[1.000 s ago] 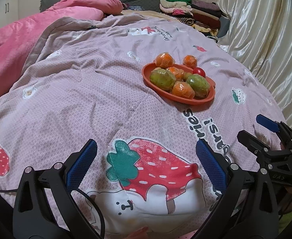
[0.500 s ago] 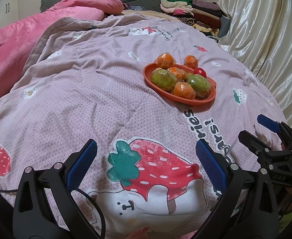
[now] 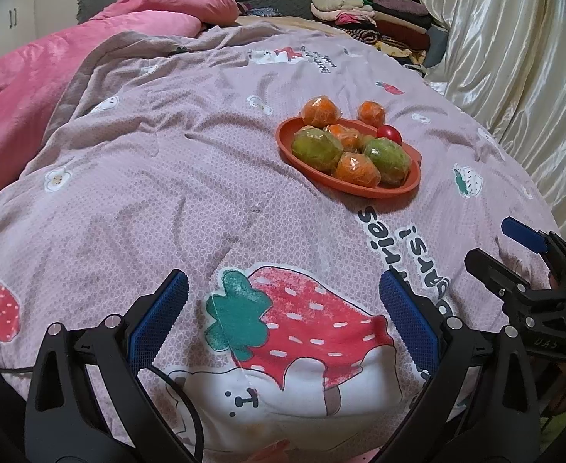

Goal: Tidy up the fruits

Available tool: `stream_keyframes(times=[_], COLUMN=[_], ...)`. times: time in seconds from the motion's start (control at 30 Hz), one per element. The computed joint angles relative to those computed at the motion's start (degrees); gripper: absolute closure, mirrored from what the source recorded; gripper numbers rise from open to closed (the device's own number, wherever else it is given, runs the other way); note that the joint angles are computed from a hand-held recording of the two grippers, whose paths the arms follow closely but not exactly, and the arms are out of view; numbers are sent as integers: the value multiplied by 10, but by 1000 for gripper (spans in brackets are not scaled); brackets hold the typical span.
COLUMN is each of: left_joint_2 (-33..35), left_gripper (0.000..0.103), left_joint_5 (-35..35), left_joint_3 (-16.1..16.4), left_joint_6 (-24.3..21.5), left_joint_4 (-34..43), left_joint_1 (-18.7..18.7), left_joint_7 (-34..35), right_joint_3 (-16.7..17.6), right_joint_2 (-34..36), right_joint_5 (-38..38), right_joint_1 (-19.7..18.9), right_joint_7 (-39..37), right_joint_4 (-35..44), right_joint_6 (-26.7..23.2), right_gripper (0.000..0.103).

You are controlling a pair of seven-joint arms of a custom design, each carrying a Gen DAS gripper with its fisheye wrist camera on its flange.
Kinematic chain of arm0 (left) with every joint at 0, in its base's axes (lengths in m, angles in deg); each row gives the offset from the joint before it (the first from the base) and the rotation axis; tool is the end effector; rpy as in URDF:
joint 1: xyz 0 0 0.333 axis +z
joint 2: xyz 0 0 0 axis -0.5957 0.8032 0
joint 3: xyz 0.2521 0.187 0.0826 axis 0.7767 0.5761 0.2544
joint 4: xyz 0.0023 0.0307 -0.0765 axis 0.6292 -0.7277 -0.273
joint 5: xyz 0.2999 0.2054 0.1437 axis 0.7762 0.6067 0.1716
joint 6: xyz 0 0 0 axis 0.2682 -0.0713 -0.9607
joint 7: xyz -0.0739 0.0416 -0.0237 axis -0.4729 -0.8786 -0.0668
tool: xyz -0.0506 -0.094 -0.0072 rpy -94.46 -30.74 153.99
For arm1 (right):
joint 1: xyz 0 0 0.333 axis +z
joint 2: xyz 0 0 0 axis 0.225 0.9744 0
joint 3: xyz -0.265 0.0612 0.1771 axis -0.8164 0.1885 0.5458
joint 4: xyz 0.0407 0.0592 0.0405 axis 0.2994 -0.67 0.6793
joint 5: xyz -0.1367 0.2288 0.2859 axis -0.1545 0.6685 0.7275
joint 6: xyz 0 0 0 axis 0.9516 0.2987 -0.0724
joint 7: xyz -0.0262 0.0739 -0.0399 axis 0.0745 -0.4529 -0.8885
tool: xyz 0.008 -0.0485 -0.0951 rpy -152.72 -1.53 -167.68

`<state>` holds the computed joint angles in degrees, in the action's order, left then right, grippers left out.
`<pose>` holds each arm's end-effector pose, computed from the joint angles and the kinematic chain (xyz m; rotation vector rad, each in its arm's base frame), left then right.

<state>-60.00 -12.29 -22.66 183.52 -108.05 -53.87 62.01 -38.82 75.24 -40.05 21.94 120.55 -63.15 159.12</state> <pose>0.5720 -0.2814 0.3953 -2.0000 1.6764 -0.7296 0.6148 0.1983 0.3938 -2.0374 1.2024 -0.4623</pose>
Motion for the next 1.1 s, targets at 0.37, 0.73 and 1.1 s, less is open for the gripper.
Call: stream_keyframes(times=[0.37,0.73,1.1], left_joint_2=[-1,-10,43], left_gripper=[10,10,10], left_joint_5=[3,62,-63], left_joint_3=[4,23,17], left_joint_6=[17,-27,-143], left_joint_4=[-4,10,113], left_joint_1=[1,-13,60], left_joint_7=[-7,-88,-74], right_joint_3=[4,-13,-95], right_joint_2=[0,5,86], right_joint_5=[1,-27,-96], right_joint_1=[-4,9,4], right_joint_7=[-2,35,177], right_joint_4=[1,5,164], right_joint_6=[1,-5,-96], right_gripper=[5,5,5])
